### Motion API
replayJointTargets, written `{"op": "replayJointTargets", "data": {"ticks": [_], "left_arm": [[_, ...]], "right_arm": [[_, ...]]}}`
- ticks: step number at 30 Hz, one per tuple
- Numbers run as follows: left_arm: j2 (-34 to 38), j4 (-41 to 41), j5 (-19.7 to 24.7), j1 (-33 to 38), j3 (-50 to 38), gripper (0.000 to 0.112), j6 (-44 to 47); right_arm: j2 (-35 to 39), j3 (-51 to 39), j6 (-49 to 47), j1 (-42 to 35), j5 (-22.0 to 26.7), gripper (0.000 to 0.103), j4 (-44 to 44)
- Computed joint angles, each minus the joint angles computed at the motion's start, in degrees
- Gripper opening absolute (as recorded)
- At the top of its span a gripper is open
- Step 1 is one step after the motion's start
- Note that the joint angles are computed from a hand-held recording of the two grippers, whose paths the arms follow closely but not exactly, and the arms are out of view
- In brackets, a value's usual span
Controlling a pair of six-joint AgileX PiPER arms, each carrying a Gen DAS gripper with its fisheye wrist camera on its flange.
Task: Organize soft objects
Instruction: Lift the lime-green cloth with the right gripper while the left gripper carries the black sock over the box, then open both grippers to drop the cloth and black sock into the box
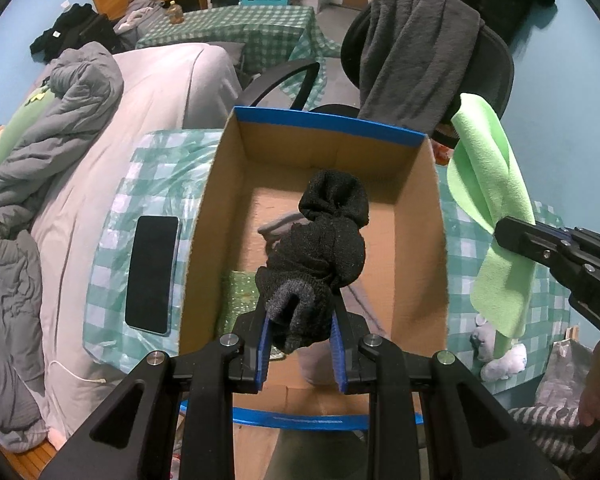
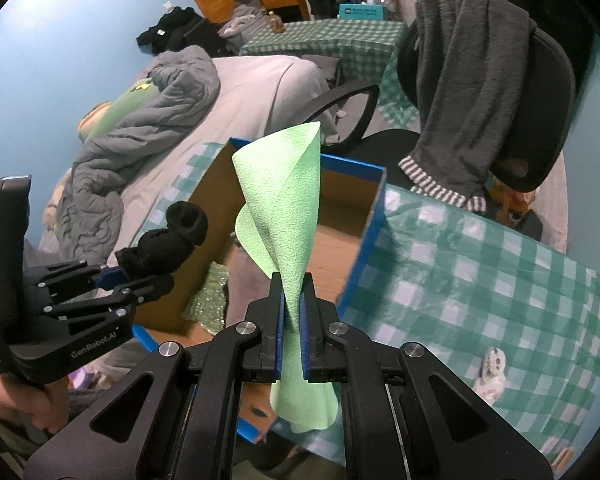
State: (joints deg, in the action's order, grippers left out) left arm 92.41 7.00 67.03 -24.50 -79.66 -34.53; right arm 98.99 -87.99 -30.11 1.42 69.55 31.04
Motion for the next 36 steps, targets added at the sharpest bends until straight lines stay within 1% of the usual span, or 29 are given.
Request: {"op": "replayJointTargets", "data": {"ticks": [9, 20, 24, 27, 29, 30, 31, 32, 36], "left_arm": [[0.9, -2.0, -2.0, 3.2, 1.9, 0.025, 3.1], [2.4, -4.0, -2.5, 4.9, 2.4, 0.025, 4.9], [2.2, -4.5, -2.6, 5.5, 2.8, 0.029, 5.2], [2.1, -5.1, -2.3, 5.8, 3.0, 0.032, 5.7], [1.9, -5.1, -2.4, 5.7, 3.4, 0.034, 5.6], [1.7, -4.9, -2.5, 5.6, 3.6, 0.037, 5.5], [1.3, -4.7, -2.6, 5.5, 3.8, 0.04, 5.3], [1.1, -4.6, -2.7, 5.5, 4.1, 0.041, 5.2], [0.4, -4.4, -2.3, 5.3, 4.1, 0.042, 4.9]], "right_arm": [[2.7, -1.3, 3.2, 3.6, -1.0, 0.006, 0.0], [4.8, -1.6, 6.3, 7.5, -2.3, 0.006, -0.5], [5.5, -2.0, 7.5, 8.1, -1.7, 0.007, -0.7], [5.4, -1.8, 8.4, 8.5, -2.0, 0.011, -1.4], [5.1, -1.6, 8.6, 8.6, -2.2, 0.02, -1.4], [4.9, -1.6, 8.8, 8.6, -2.2, 0.022, -1.5], [4.8, -1.6, 8.9, 8.6, -2.3, 0.027, -1.7], [4.5, -1.5, 9.0, 8.6, -2.5, 0.03, -2.0], [3.9, -1.3, 9.3, 8.1, -2.4, 0.036, -2.5]]}}
